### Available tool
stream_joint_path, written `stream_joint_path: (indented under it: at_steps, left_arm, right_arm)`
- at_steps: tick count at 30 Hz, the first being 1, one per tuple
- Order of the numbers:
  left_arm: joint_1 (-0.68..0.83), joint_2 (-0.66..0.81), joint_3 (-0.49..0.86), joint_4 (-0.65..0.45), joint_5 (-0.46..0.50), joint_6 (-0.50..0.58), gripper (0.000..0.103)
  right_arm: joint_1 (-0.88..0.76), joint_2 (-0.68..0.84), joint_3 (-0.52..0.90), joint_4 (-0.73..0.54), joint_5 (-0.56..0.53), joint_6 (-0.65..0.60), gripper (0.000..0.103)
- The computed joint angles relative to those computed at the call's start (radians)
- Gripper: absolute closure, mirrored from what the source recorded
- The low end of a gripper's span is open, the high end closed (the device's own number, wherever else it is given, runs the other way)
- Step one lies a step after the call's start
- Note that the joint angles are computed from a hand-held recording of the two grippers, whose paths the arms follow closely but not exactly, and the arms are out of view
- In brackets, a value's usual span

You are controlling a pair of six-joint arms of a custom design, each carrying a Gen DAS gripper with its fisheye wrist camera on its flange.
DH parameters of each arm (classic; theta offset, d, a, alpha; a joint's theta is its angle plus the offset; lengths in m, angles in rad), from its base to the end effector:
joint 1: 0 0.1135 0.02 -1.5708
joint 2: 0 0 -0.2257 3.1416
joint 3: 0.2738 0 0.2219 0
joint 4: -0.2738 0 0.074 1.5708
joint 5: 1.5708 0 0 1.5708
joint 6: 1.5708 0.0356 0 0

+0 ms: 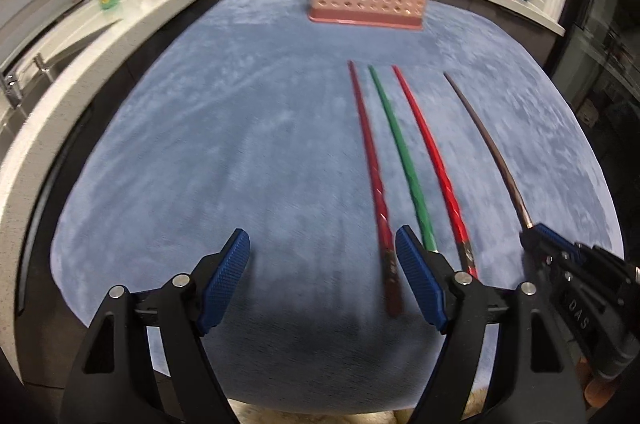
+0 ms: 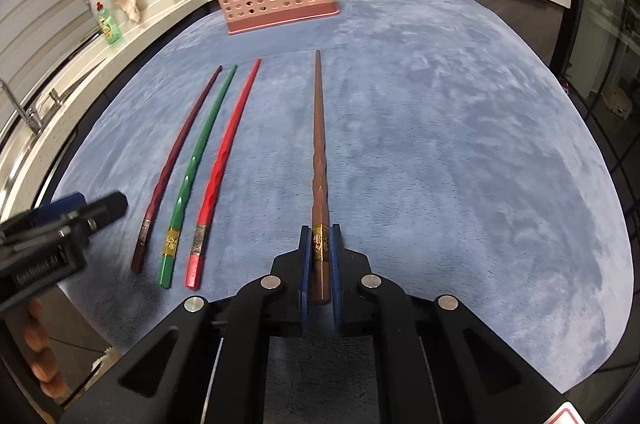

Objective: Organize utensils
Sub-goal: 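Grasp the brown chopstick with the right tool while the left tool grasps a dark red chopstick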

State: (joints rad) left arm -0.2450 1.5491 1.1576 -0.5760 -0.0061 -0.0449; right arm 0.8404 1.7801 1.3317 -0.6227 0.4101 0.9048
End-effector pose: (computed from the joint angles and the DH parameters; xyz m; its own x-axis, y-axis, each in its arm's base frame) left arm 0.2888 -0.0720 0.2228 -0.8088 0.1560 -0.5670 0.2031 0.9789 -0.0205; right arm 0.2351 0.2412 0.2021 -0.7987 0.1890 -0.5712 0.1171 0.9801 0.1605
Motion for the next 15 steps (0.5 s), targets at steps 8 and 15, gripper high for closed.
stream_joint_path:
  at_steps: [8,15]
  left_arm:
    - [-0.004,0.034,0.002,-0.014,0.044,-0.004,0.033]
    - [-0.016,0.052,0.000,-0.025,0.037,0.006,0.048]
  right_arm:
    - [-0.005,-0.016,-0.017,-0.001,0.000,0.012,0.095]
    - [-0.004,-0.011,-0.010,-0.006,0.001,0.013,0.095]
